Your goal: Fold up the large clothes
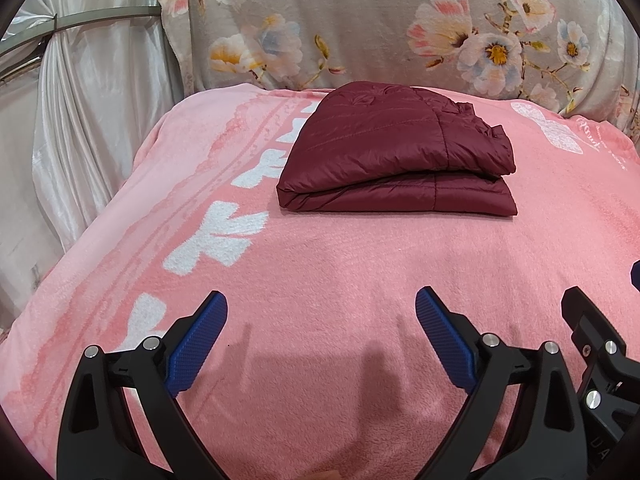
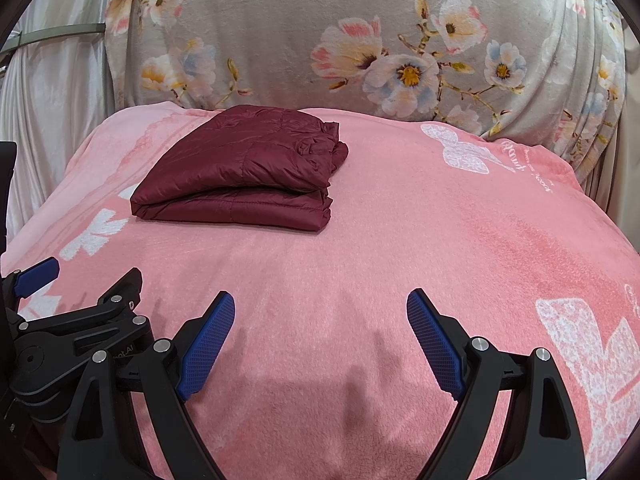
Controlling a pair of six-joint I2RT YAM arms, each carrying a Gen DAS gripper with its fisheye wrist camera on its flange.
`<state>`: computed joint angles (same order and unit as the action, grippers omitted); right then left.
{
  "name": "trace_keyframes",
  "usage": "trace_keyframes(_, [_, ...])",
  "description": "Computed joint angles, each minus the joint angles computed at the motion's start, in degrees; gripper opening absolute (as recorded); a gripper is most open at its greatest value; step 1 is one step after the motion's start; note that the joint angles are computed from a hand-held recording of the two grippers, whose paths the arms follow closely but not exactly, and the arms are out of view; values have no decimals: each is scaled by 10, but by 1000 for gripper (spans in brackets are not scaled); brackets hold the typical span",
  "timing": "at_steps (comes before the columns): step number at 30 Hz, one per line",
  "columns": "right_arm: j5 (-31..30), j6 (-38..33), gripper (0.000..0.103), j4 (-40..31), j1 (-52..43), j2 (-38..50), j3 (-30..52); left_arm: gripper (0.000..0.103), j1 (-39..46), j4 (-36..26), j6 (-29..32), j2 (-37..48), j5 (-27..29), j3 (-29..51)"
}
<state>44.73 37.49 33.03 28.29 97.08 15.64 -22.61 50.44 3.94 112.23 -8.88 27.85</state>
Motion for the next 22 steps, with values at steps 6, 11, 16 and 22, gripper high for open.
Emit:
trace_keyframes(6, [0, -1, 86, 0, 0, 0, 0, 92, 2, 1, 1, 1, 2, 0])
trace_keyframes(11, [0, 0, 86, 0, 0, -1, -1, 92, 2, 1, 2, 1, 2, 0])
trace_keyframes(16, [-1, -1, 86, 0, -1, -1, -2, 92, -2, 2, 0, 0, -3, -1])
trace_keyframes(22, [-3, -4, 86, 6, -3, 1, -3, 91, 6, -2, 5, 0, 5, 3])
